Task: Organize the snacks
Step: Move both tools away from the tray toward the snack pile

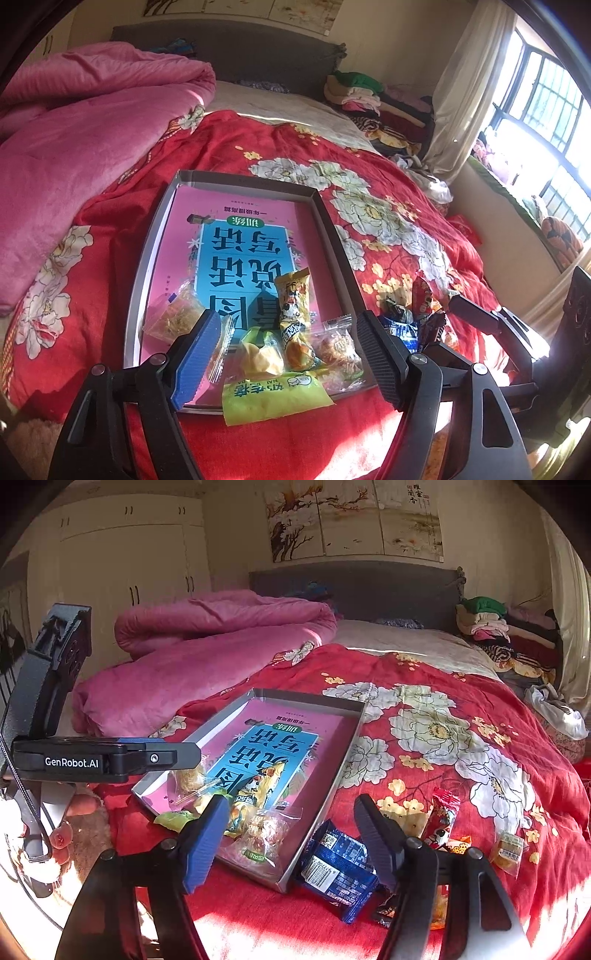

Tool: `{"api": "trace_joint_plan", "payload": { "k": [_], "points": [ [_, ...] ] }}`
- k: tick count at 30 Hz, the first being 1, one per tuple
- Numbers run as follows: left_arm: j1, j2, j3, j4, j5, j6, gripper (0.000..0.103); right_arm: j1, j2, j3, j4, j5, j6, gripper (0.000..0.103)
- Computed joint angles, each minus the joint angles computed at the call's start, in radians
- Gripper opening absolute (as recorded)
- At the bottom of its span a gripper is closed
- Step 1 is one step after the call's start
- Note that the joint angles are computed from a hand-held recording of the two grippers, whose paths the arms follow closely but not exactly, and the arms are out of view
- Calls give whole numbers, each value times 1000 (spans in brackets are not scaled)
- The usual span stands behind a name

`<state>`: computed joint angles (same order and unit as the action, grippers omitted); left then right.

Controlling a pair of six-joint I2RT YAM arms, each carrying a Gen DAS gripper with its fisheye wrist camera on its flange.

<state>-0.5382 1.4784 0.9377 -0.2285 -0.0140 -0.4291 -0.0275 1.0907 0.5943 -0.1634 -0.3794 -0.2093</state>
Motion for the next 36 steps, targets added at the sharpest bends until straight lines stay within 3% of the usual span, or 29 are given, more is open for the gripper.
{"api": "trace_joint_plan", "payload": {
  "k": [16,36],
  "points": [
    [-79,-4,38,-34,4,-57,78,-128,-82,-2,-30,-69,0,81],
    [-185,12,121,-89,-28,-75,78,-415,-110,28,-68,-235,-25,83]
  ]
}}
